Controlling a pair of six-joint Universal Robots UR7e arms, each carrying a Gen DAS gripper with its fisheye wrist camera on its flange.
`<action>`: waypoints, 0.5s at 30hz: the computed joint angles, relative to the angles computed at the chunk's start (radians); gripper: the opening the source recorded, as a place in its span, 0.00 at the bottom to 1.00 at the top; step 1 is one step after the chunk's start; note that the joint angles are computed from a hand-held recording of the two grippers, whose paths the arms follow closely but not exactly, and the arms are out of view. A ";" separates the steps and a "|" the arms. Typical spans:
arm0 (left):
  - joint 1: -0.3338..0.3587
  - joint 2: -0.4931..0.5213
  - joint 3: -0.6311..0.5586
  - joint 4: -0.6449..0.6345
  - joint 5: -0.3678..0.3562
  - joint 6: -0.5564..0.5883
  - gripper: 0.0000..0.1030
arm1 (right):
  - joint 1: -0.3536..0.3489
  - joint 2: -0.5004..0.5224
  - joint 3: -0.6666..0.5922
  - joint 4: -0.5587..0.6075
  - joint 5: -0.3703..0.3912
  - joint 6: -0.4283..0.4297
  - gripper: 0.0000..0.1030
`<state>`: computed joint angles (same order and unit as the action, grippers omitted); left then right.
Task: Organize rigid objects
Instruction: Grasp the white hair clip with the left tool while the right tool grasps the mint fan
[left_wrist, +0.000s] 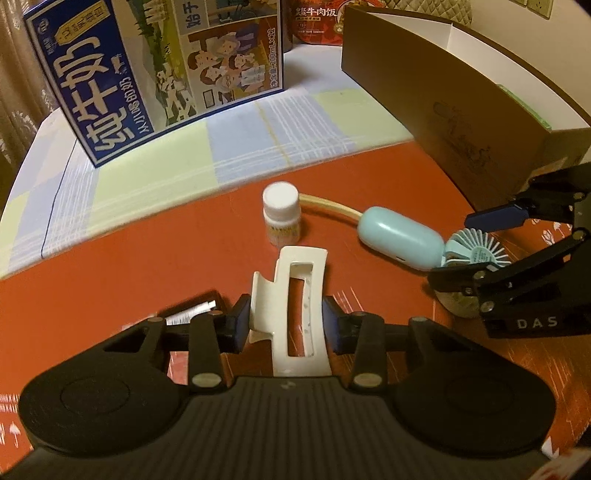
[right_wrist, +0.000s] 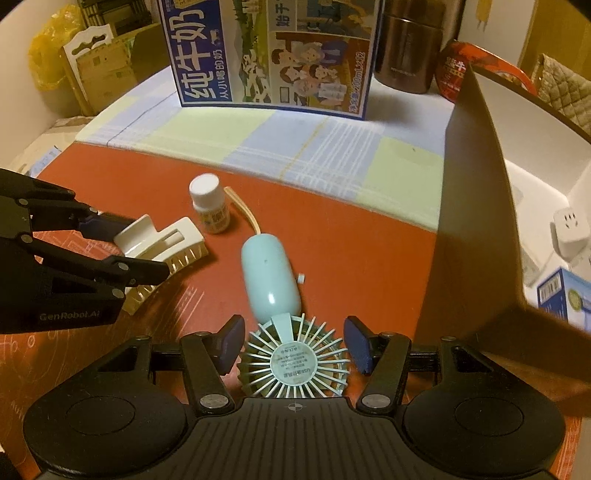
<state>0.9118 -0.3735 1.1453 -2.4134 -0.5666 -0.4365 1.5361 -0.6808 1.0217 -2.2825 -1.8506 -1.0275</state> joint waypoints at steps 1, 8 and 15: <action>-0.003 -0.006 0.012 0.004 -0.003 -0.017 0.35 | -0.002 -0.011 0.014 -0.003 -0.001 0.000 0.54; -0.036 -0.059 0.120 0.025 -0.021 -0.141 0.34 | -0.019 -0.098 0.125 -0.019 -0.013 -0.015 0.54; -0.065 -0.088 0.182 0.054 -0.043 -0.240 0.35 | -0.031 -0.171 0.217 -0.011 -0.022 -0.046 0.54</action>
